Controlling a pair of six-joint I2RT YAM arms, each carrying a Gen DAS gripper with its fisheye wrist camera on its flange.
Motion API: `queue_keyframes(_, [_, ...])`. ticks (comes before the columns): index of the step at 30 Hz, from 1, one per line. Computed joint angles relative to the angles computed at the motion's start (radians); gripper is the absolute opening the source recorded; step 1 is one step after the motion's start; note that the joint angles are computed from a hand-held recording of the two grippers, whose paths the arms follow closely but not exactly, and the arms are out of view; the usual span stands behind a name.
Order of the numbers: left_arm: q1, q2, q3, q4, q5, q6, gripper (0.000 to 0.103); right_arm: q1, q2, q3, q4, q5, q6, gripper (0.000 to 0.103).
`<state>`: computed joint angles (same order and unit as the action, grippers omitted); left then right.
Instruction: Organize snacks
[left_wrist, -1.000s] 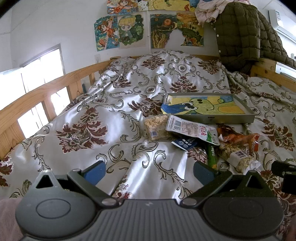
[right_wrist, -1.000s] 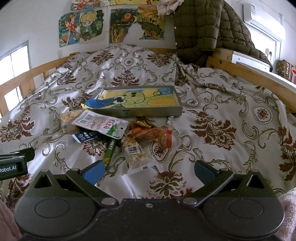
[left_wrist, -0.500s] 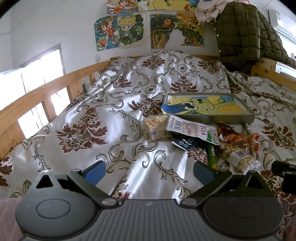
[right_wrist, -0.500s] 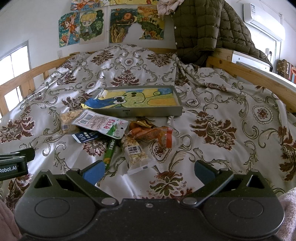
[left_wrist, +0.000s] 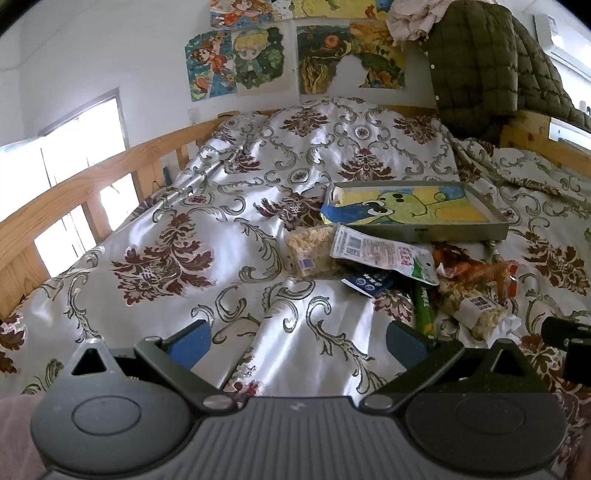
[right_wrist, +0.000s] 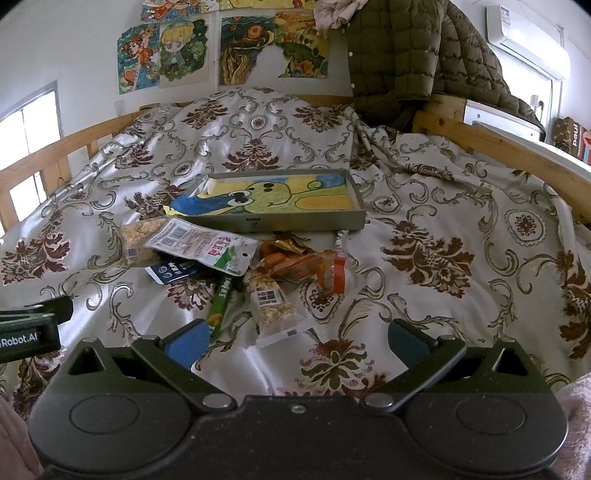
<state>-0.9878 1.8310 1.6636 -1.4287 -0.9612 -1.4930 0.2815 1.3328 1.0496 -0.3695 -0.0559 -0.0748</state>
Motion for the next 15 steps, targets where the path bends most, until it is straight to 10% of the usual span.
queue_keyframes(9, [0.01, -0.01, -0.036, 0.026, 0.026, 0.015, 0.103, -0.001, 0.007, 0.018, -0.016, 0.007, -0.004, 0.102])
queue_keyframes(15, [0.093, -0.064, -0.067, 0.185, 0.11, 0.212, 0.103, -0.008, 0.07, 0.072, -0.045, -0.041, 0.005, 0.102])
